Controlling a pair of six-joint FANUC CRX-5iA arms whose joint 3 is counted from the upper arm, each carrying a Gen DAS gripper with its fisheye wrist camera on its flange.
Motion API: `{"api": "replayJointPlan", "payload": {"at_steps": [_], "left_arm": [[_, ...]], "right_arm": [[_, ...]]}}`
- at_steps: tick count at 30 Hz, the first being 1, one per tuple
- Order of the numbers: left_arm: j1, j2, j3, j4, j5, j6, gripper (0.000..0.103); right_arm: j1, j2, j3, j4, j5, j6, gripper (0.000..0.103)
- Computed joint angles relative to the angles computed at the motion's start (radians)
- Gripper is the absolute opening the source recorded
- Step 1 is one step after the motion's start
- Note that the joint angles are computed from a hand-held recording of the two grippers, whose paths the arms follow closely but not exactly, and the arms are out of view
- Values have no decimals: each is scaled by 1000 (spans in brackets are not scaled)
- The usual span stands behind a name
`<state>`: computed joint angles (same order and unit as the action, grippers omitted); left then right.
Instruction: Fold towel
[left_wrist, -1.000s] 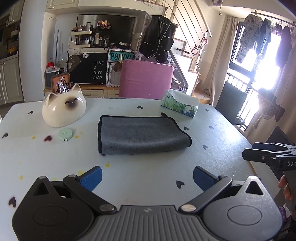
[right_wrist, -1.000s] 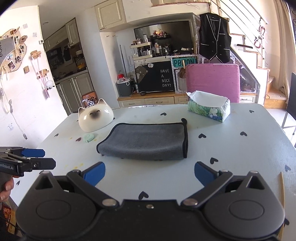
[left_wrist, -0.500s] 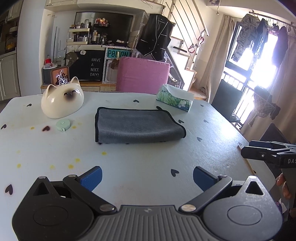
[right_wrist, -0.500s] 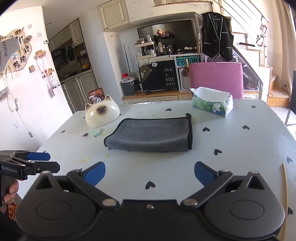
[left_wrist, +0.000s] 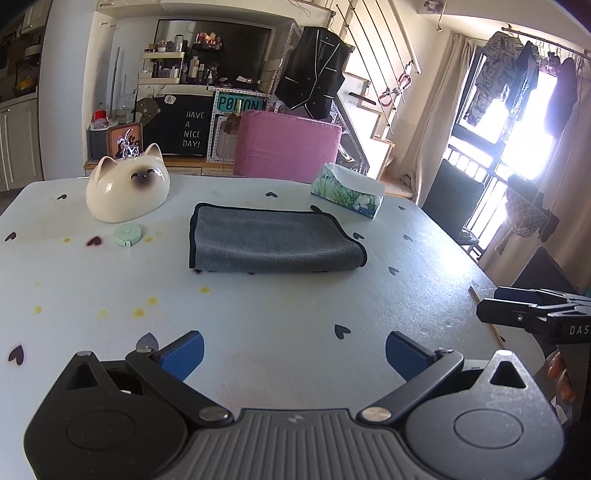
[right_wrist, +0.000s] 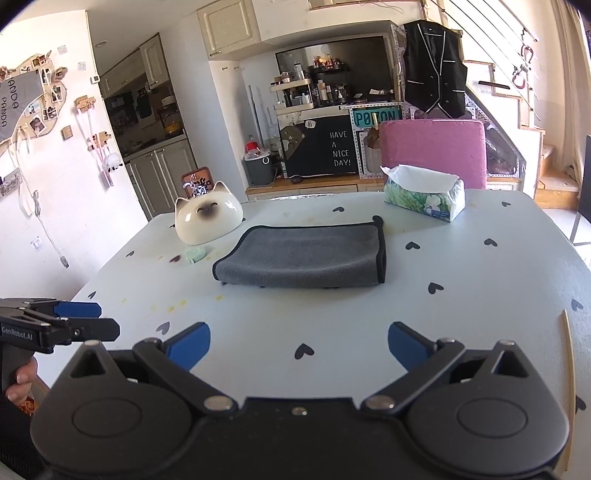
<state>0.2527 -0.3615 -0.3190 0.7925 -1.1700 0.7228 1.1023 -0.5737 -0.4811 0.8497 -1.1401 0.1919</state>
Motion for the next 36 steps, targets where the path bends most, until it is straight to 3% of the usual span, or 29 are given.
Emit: {"api": "replayJointPlan", "payload": {"at_steps": [18,36], "left_arm": [[17,-16,-12,-15,-25,8,103],[20,-18,-12,-22,-22,14,103]], "right_arm": [[60,-18,-25,2,-43,-39,103],[49,-11,-13,-14,-48,-30,102]]}}
